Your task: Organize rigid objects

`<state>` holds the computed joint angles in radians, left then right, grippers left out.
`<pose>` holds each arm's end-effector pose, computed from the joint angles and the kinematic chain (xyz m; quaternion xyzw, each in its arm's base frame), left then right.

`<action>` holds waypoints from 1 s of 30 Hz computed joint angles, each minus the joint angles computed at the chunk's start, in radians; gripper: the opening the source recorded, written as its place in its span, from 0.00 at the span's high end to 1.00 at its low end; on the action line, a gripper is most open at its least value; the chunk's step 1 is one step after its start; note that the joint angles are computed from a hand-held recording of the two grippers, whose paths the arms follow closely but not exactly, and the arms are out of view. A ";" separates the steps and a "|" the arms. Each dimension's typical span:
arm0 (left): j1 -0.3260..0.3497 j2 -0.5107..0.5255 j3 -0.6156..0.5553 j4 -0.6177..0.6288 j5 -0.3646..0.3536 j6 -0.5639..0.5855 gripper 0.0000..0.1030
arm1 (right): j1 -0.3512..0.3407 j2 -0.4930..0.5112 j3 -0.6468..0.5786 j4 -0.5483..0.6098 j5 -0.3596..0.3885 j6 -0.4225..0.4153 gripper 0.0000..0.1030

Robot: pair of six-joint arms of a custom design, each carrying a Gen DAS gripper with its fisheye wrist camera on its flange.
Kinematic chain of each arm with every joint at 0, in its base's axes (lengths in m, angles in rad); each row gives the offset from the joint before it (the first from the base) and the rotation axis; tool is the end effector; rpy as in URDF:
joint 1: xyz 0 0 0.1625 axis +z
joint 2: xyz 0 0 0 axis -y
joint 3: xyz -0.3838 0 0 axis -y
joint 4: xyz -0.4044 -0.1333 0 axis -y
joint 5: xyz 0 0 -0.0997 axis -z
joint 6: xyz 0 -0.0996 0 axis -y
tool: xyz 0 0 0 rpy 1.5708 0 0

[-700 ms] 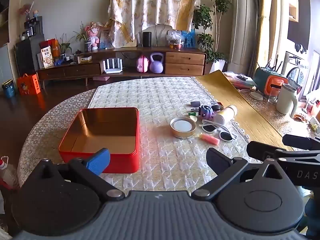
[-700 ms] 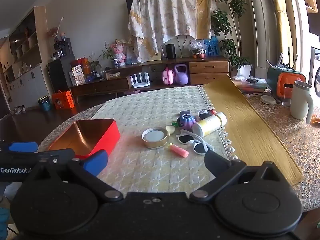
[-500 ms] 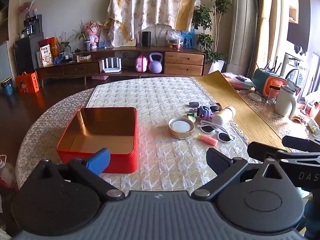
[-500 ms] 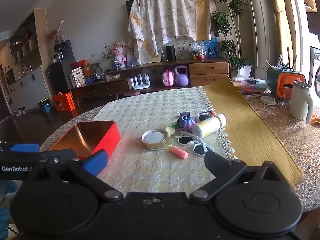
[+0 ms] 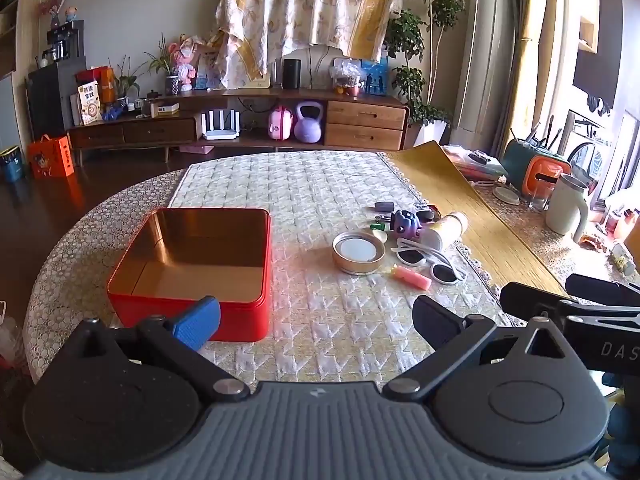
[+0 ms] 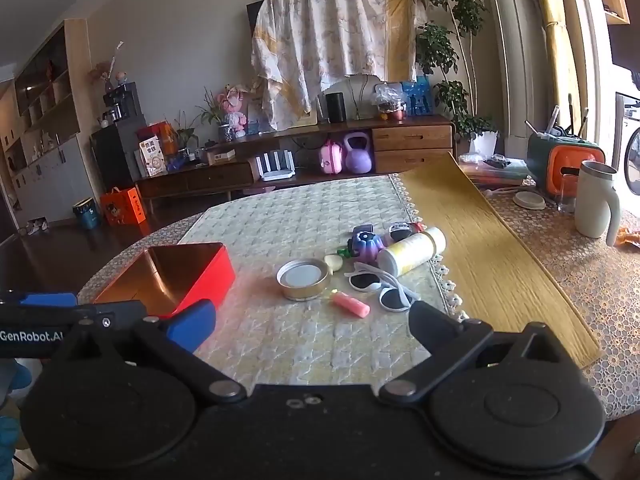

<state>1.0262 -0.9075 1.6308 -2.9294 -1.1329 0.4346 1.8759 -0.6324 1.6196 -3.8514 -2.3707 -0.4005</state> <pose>-0.1986 -0.6668 0.1838 0.3762 0.8503 -0.3158 0.1893 0.2472 -0.5789 0.1288 0.0338 -0.7709 0.5396 0.3369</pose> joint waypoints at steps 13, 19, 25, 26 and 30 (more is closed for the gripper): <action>0.009 -0.002 -0.003 0.008 -0.019 -0.021 0.00 | 0.005 0.008 -0.008 -0.002 -0.024 -0.019 0.00; 0.005 0.000 -0.001 0.009 -0.012 -0.018 0.00 | 0.005 0.005 -0.003 -0.001 -0.020 -0.019 0.00; 0.004 -0.001 -0.003 0.016 -0.015 -0.024 0.00 | 0.005 0.008 -0.004 0.001 -0.020 -0.018 0.00; 0.003 0.000 -0.003 0.017 -0.014 -0.027 0.00 | 0.006 0.009 -0.004 0.001 -0.020 -0.019 0.00; 0.010 0.001 -0.007 0.021 -0.031 -0.034 0.00 | 0.005 0.009 -0.002 0.000 -0.018 -0.019 0.00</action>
<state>1.0362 -0.9070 1.6242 -2.9084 -1.1635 0.4005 1.8807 -0.6234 1.6172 -3.8510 -2.3885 -0.4197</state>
